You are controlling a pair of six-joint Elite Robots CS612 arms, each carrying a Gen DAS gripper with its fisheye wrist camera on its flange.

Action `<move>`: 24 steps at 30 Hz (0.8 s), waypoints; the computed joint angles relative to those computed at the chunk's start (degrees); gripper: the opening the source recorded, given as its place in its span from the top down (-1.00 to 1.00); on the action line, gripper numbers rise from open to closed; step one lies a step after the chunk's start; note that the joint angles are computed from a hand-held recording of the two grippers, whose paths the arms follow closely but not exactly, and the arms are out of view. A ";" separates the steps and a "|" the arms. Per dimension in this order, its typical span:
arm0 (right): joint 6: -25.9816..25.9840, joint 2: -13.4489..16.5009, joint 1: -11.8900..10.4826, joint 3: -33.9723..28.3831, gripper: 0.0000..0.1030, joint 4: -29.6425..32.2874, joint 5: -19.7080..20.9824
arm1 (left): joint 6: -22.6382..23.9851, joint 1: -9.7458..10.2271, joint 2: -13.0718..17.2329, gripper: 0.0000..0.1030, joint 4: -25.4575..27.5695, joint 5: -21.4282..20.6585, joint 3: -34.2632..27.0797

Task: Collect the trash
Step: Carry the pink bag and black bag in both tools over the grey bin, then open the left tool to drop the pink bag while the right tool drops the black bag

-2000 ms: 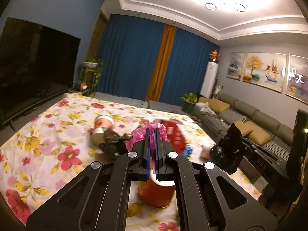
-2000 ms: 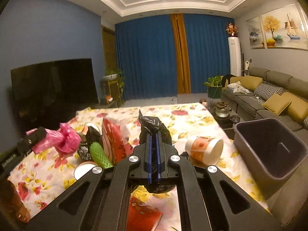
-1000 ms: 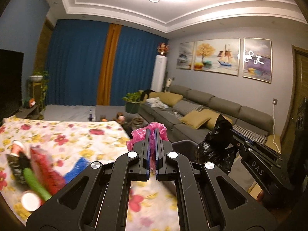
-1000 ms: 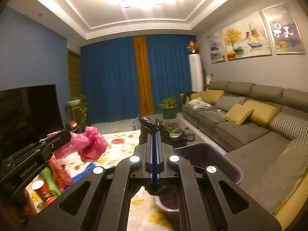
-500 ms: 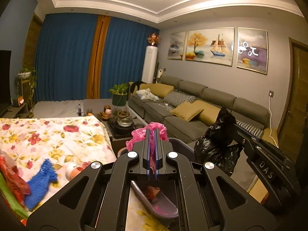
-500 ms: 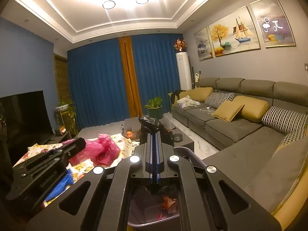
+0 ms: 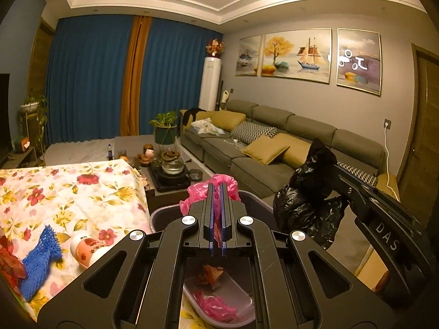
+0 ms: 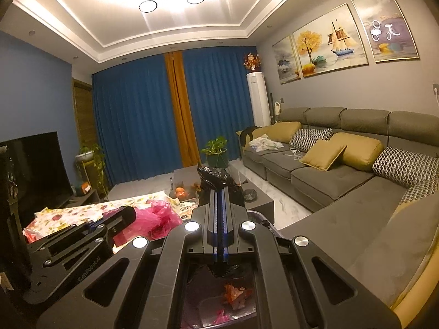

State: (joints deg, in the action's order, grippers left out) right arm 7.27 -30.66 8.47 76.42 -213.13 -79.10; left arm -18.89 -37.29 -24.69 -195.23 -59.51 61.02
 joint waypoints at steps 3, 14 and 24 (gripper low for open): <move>0.08 0.29 -0.10 -0.44 0.93 0.08 0.22 | -0.24 0.11 0.54 0.95 1.07 -0.02 -1.07; -0.12 1.30 -0.35 -2.54 0.93 1.10 1.39 | -1.32 0.84 2.14 0.94 4.15 -1.85 -3.94; 0.58 2.08 -0.28 -3.58 0.04 1.00 0.00 | -6.26 1.14 1.76 -0.28 5.82 2.53 -2.62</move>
